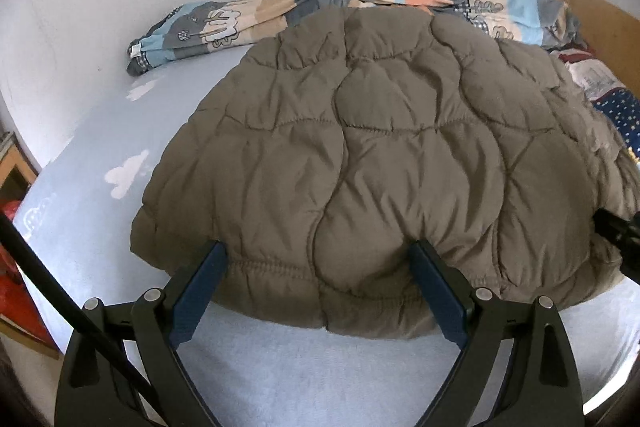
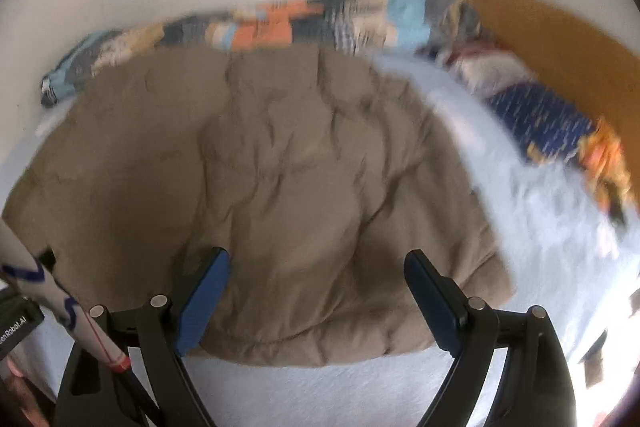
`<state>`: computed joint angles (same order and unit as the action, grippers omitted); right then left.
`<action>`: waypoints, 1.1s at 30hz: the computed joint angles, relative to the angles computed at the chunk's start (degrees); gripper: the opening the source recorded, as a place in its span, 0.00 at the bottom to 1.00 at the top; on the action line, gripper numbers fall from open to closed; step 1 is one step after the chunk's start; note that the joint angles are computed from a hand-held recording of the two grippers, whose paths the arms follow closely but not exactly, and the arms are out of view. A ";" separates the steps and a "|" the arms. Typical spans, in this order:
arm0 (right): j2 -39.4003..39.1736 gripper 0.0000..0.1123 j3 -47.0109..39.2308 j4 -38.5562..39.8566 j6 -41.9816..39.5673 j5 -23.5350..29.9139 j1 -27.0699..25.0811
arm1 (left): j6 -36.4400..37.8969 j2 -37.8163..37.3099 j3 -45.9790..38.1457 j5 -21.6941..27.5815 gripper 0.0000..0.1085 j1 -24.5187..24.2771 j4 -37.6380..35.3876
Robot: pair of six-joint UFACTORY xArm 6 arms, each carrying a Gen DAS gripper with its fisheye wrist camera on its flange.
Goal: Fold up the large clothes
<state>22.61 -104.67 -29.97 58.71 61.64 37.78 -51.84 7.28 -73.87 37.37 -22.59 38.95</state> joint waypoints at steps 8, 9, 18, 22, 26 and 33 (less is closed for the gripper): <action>3.66 0.84 -3.76 -2.49 -3.37 3.11 0.75 | -7.17 3.19 -2.38 3.80 0.93 -1.57 7.63; 3.80 0.85 -3.90 -2.64 -3.51 3.28 0.83 | -7.85 3.37 -2.54 4.28 0.93 -1.80 8.39; 4.78 0.85 -5.90 -2.51 -2.97 5.39 1.31 | -8.47 1.98 -1.08 3.95 0.94 -1.70 7.35; 2.61 0.85 -3.19 -1.90 -3.10 4.49 1.64 | -6.39 0.57 0.20 2.96 0.94 -0.79 2.74; 0.07 0.85 -0.46 -1.90 -3.19 4.37 2.64 | -5.81 -1.27 1.56 2.85 0.94 -0.97 1.19; -7.35 0.85 8.10 -2.45 1.43 2.19 3.72 | -5.24 -3.39 3.09 3.31 0.94 -2.18 2.22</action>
<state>15.25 -96.57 -32.41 60.14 63.84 41.50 -57.08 3.89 -70.78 40.69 -24.78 41.17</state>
